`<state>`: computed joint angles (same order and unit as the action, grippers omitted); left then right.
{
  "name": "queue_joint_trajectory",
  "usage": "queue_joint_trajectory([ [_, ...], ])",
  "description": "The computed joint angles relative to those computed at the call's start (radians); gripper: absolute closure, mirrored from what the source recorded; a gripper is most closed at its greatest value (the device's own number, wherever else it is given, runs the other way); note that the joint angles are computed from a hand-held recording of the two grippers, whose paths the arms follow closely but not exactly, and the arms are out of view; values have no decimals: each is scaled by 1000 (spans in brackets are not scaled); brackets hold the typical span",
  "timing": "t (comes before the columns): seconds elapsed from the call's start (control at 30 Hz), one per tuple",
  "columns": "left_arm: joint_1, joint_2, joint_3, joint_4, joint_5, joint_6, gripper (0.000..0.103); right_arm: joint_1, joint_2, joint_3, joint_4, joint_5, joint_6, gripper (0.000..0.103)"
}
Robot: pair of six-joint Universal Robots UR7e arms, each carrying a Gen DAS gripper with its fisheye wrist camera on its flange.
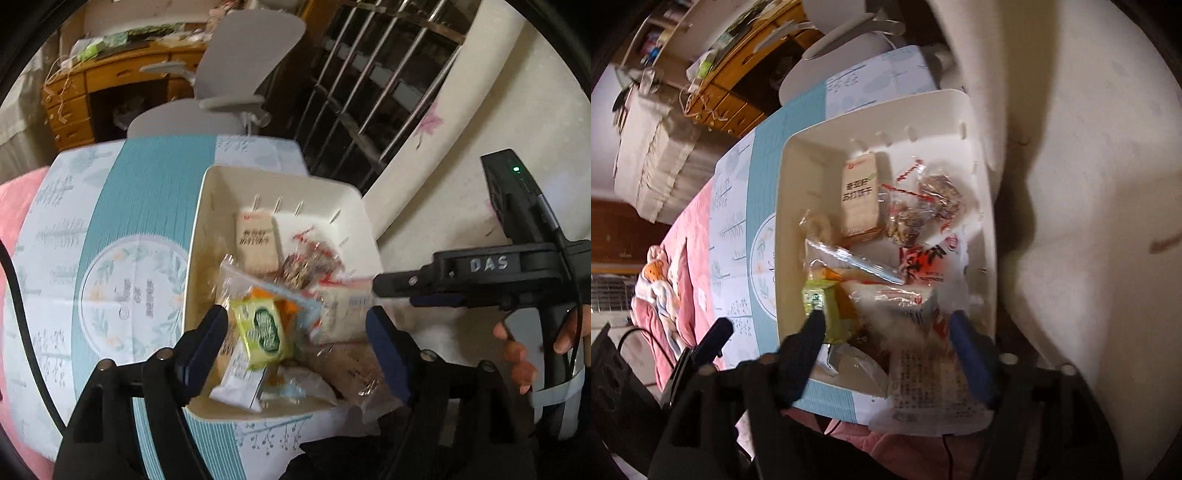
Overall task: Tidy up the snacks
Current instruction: 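Open both tools to drop the green and red-white packs into the tray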
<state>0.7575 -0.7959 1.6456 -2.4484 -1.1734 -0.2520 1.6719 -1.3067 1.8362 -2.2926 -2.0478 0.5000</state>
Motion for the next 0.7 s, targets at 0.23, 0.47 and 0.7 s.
queue_joint_trajectory([
  [0.23, 22, -45, 40, 74, 30, -113, 21, -18, -15, 36, 6, 57, 14, 32],
  [0.47, 30, -119, 85, 74, 79, -82, 16, 7, -9, 90, -28, 37, 72, 29],
  [0.7, 44, -302, 186, 120, 178, -25, 16, 109, 60, 105, -71, -24, 187, 22],
])
